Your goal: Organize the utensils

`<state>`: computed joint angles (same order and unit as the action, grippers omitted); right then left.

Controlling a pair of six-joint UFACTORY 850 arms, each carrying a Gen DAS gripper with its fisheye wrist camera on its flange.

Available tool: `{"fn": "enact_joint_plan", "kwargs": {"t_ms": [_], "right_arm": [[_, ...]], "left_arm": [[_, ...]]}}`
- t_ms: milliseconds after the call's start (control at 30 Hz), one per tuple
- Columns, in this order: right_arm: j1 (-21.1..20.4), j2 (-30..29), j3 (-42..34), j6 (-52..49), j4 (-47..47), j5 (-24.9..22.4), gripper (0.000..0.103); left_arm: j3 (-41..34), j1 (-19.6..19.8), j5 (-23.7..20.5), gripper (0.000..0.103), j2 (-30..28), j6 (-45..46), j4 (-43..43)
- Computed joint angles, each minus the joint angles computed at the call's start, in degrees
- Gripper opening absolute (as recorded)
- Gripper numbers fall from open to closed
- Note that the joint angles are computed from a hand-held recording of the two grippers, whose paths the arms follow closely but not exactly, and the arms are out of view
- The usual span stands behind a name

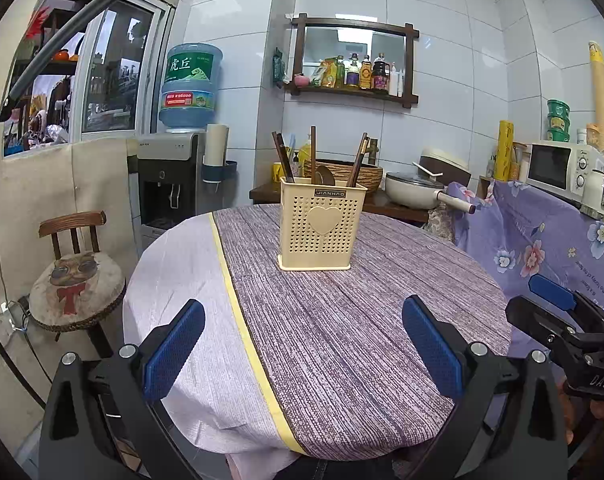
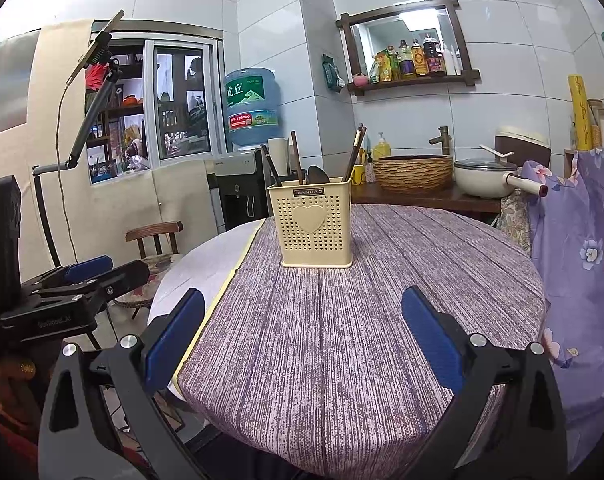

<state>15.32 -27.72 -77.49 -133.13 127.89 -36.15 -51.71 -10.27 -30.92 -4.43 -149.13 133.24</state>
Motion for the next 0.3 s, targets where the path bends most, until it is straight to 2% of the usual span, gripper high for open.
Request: {"fn": "enact_joint_plan", "kwargs": {"t_ms": [300], "right_arm": [[0.08, -0.16, -0.16, 0.63, -0.44, 0.32, 0.097]], "left_arm": [[-0.31, 0.01, 0.27, 0.098, -0.18, 1.26, -2.40]]}}
